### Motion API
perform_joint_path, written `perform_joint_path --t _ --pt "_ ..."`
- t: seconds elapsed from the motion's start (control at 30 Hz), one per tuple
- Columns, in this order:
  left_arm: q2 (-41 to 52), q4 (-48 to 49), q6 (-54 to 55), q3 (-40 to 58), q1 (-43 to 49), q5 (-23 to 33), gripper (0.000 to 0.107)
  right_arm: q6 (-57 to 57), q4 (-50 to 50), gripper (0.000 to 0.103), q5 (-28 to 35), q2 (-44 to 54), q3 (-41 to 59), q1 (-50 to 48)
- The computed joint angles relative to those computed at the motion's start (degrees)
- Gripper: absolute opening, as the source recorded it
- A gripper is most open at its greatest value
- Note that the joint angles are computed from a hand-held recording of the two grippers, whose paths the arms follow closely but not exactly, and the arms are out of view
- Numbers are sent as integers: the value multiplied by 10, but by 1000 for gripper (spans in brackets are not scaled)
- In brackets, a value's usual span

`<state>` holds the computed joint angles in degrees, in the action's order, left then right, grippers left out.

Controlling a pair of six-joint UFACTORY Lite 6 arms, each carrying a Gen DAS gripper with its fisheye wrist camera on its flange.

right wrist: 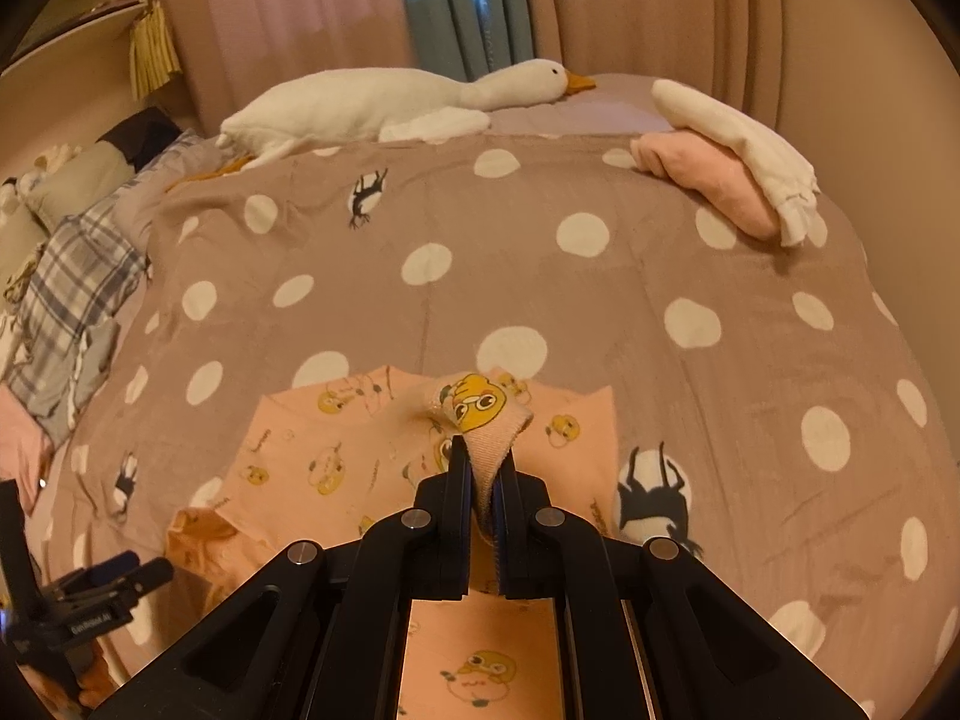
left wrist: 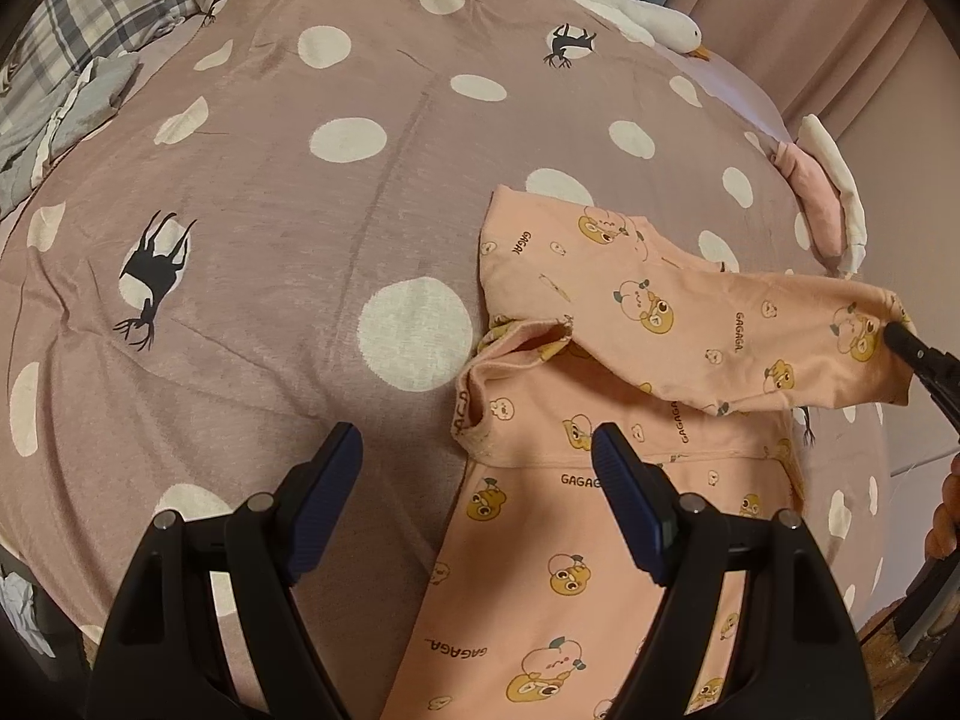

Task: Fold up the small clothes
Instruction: 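Carry the held side edge over the shirt body with the right gripper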

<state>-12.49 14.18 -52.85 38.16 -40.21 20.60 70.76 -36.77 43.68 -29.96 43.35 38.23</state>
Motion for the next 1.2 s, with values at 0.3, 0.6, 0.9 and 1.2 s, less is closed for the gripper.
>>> perform_joint_path --t 0.3,0.6,0.9,1.2 --pt "32 -1 -1 18 -8 -9 79 -22 27 7 -14 -18 -39 -30" --pt "81 -21 29 39 1 -37 78 -43 57 7 -32 -39 -85 -54" --pt "114 -105 115 50 37 -77 68 -68 80 7 -54 -51 -116 -81" --pt "160 -139 146 59 60 -93 46 -103 112 7 -87 -54 -154 -118"
